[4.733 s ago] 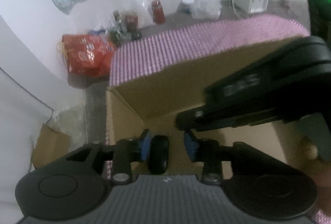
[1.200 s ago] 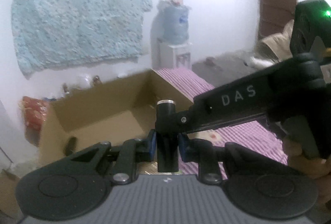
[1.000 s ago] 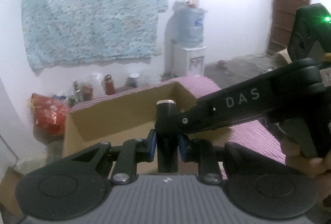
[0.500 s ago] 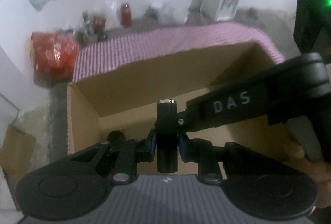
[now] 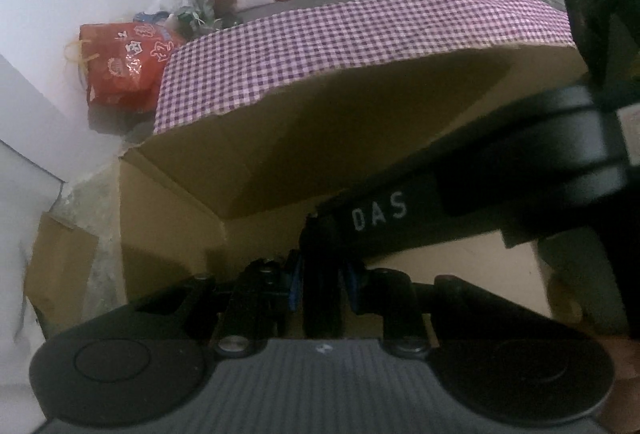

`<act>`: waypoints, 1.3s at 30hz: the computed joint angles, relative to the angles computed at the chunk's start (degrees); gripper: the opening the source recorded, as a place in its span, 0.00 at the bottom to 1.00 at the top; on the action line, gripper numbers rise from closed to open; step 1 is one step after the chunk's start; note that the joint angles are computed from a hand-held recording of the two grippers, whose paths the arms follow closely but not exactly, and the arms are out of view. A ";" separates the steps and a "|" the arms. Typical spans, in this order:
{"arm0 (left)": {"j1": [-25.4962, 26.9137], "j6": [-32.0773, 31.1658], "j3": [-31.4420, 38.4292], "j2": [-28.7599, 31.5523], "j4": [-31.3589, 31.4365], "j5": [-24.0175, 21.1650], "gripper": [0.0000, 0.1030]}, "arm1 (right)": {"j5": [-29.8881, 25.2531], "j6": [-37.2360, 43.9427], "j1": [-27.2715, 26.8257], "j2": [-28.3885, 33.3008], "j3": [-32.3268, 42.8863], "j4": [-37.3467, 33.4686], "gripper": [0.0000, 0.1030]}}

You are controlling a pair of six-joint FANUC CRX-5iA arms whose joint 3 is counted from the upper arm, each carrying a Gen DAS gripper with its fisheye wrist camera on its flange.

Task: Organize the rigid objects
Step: 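Open the right tool to release the black battery in the box, then grasp the green battery near the gold jar with the right tool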

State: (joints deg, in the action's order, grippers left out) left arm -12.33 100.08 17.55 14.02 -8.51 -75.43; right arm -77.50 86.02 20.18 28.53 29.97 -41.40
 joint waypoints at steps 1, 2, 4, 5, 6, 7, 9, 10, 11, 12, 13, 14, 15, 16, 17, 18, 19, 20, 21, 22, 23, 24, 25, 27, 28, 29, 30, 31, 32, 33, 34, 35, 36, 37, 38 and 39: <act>0.15 -0.08 -0.04 0.06 0.09 0.30 0.26 | 0.02 0.31 -0.36 -0.80 -0.98 -0.26 0.23; 0.22 -0.11 -0.24 -0.16 0.35 0.53 0.26 | 0.29 0.25 -0.45 -1.22 -1.53 -0.20 0.24; 0.32 -0.43 -0.48 -0.41 0.69 1.14 0.27 | 0.66 0.25 -0.91 -1.92 -2.39 -0.30 0.26; 0.26 -0.48 -0.41 -0.45 0.86 1.35 0.29 | 0.86 0.38 -1.15 -2.31 -2.83 -0.50 0.27; 0.29 -0.77 -0.76 -0.95 1.10 1.87 0.33 | 1.10 0.56 -1.52 -2.85 -3.40 -0.74 0.28; 0.12 -0.81 -1.06 -1.52 1.04 2.35 0.36 | 1.26 0.83 -1.91 -3.63 -4.04 -1.14 0.28; -0.46 -0.70 -1.09 -2.37 0.32 2.76 0.38 | 1.74 1.63 -2.90 -5.06 -5.21 -1.88 0.29; -0.85 -0.58 -1.11 -2.95 -0.20 2.84 0.41 | 2.04 2.13 -3.42 -6.09 -5.99 -2.22 0.29; -1.28 -0.58 -1.11 -3.55 -0.66 2.81 0.43 | 2.33 2.56 -3.90 -7.06 -6.69 -2.57 0.30; -1.73 -0.79 -1.31 -4.44 -0.94 3.00 0.46 | 2.57 3.01 -4.45 -8.21 -7.44 -2.93 0.30; -2.00 -1.03 -1.67 -5.35 -0.96 3.38 0.48 | 3.16 3.57 -4.98 -9.61 -8.42 -3.18 0.30; -2.22 -1.16 -2.02 -6.31 -0.91 3.72 0.49 | 3.68 4.41 -5.62 -11.14 -9.50 -3.49 0.30; -2.46 -1.15 -2.36 -7.37 -0.84 4.03 0.51 | 4.39 5.08 -6.10 -12.69 -10.51 -3.81 0.30; -2.66 -1.11 -2.75 -8.34 -0.75 4.33 0.53 | 4.81 6.02 -6.92 -14.51 -11.75 -4.43 0.30; -2.83 -1.15 -3.20 -9.42 -0.62 4.71 0.54 | 4.91 6.89 -7.75 -16.21 -12.77 -5.10 0.30; -3.07 -1.29 -3.78 -10.75 -0.48 5.08 0.55 | 4.79 7.98 -8.96 -18.39 -14.15 -6.06 0.30; -3.41 -1.26 -4.26 -11.99 -0.45 5.30 0.57 | 4.65 9.39 -10.27 -19.72 -14.89 -7.33 0.30; -3.77 -1.20 -4.78 -13.24 -0.35 5.48 0.58 | 4.08 10.72 -11.84 -21.69 -16.09 -8.69 0.30; -4.02 -1.34 -5.48 -14.52 -0.05 5.83 0.62 | 3.46 12.17 -13.57 -23.76 -17.37 -10.33 0.30; -4.41 -1.39 -6.38 -16.08 0.22 6.41 0.66 | 2.98 13.51 -15.13 -25.64 -18.56 -11.79 0.30; -5.17 -1.04 -7.23 -17.67 0.17 7.07 0.67 | 2.35 14.96 -16.94 -27.55 -19.75 -13.21 0.30; -5.93 -0.88 -8.05 -19.16 0.04 7.68 0.70 | 1.67 16.61 -18.86 -29.46 -20.99 -14.64 0.31; -6.88 -0.48 -8.80 -20.57 -0.35 8.20 0.74 | 0.96 18.27 -21.15 -31.70 -22.64 -16.06 0.31; -9.37 1.44 -9.89 -22.83 -1.83 8.78 0.81 | -0.75 21.69 -25.64 -35.64 -25.68 -18.74 0.32; -10.78 2.51 -10.81 -24.21 -2.51 9.27 0.84 | -2.18 23.33 -28.36 -37.37 -27.18 -20.17 0.32; -12.00 3.46 -11.75 -25.34 -2.91 9.75 0.85 | -3.56 24.75 -30.91 -38.89 -28.67 -21.49 0.32; -13.51 4.90 -12.78 -26.44 -3.39 10.28 0.86 | -5.00 26.10 -33.53 -40.37 -30.30 -22.74 0.33; -15.07 6.55 -13.68 -27.35 -4.02 10.80 0.87 | -5.46 27.17 -35.24 -41.79 -32.16 -23.52 0.33; -16.56 7.93 -15.14 -28.46 -4.40 11.86 0.88 | -6.24 28.35 -37.36 -43.14 -34.03 -24.20 0.33; -17.92 9.52 -16.49 -29.45 -4.96 12.80 0.89 | -7.07 29.38 -39.50 -44.44 -35.84 -24.82 0.34; -19.68 11.89 -17.55 -30.12 -6.15 13.58 0.90 | -8.02 30.48 -41.74 -45.70 -37.69 -25.29 0.34; -21.92 15.02 -18.84 -30.84 -7.94 14.57 0.90 | -8.39 31.40 -43.28 -46.82 -39.65 -25.39 0.34; -23.83 17.66 -20.13 -31.51 -9.62 15.55 0.91 | -9.20 32.59 -45.36 -47.80 -41.72 -25.47 0.35; -24.91 19.37 -21.72 -32.11 -10.49 16.88 0.92 | -9.74 33.18 -46.74 -48.34 -43.05 -25.34 0.35; -25.98 21.22 -22.93 -32.24 -11.10 17.93 0.92 | -8.98 33.70 -46.85 -48.97 -44.94 -25.16 0.35; -26.94 23.14 -24.34 -32.32 -11.36 19.05 0.92 | -8.16 34.02 -46.80 -49.45 -46.76 -24.90 0.36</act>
State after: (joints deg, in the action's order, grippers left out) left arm -39.27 123.22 -6.80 -18.30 -19.87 -56.39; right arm -85.66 120.05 -26.63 -20.92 -16.80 -66.30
